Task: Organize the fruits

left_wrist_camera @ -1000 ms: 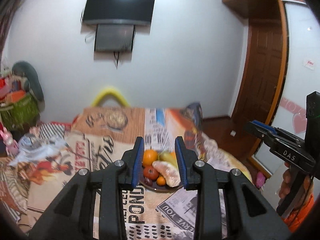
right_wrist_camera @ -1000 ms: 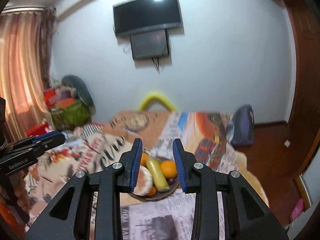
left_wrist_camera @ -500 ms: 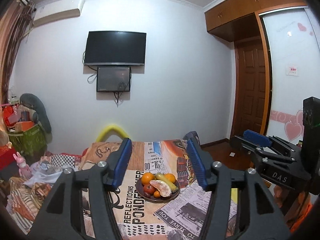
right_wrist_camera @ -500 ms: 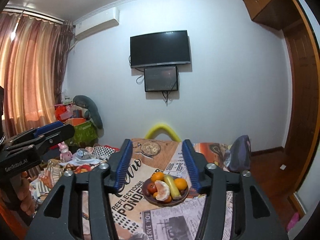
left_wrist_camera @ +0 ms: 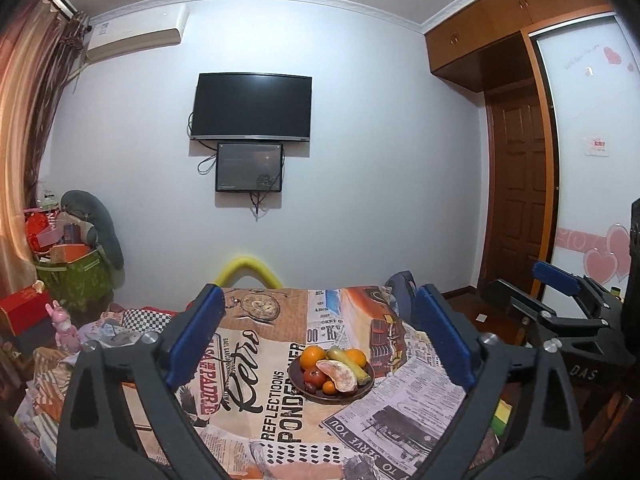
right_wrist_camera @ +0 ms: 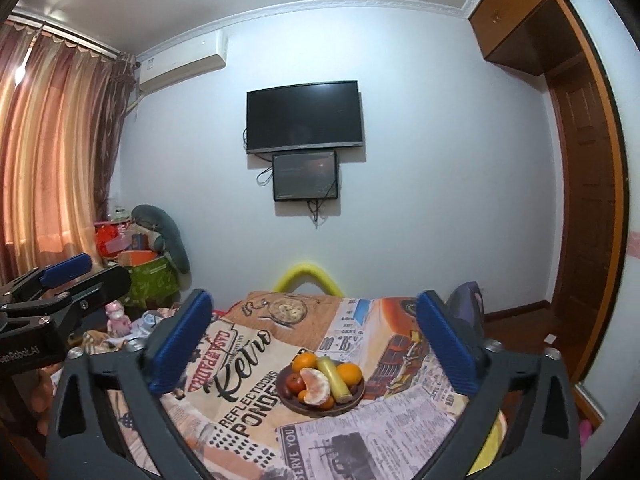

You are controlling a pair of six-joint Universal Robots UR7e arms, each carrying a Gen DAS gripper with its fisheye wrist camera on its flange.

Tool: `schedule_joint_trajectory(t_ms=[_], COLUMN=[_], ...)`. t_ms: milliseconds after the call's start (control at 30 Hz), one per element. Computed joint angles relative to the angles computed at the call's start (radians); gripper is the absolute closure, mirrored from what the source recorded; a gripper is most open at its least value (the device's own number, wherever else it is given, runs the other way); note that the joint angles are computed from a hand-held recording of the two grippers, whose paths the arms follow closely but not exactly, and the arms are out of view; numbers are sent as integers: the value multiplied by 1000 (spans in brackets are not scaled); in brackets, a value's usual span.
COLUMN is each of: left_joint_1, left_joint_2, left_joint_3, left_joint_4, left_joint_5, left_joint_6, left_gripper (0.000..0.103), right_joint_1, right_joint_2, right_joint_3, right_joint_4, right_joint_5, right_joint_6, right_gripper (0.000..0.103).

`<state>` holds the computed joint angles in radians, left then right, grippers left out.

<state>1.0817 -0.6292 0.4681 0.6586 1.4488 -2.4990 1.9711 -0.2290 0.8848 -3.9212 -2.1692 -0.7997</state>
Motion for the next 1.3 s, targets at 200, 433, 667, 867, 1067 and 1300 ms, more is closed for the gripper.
schedule_joint_trajectory(t_ms=[200, 433, 667, 867, 1067, 1300], left_joint_1=[3, 4, 5, 6, 7, 7], left_joint_2=[-16, -23, -21, -15, -13, -9], left_joint_3=[29, 46, 40, 31, 27, 20], left_joint_4=[-17, -30, -22, -17, -15, -8], left_joint_5=[-1, -1, 0, -2, -3, -1], left_joint_6=[8, 7, 3, 0, -1, -1], left_gripper=[4, 1, 1, 0, 0, 0], right_joint_1=[5, 7, 8, 9, 9, 11], right_joint_2=[-12, -11, -9, -10, -11, -13], right_joint_3=[39, 43, 42, 44, 45, 47], right_joint_4=[-29, -32, -31, -33, -34, -34], right_joint_5=[-3, 1, 0, -1, -1, -3], right_joint_6=[-7, -9, -6, -6, -6, -6], right_gripper=[0, 0, 0, 0, 0, 0])
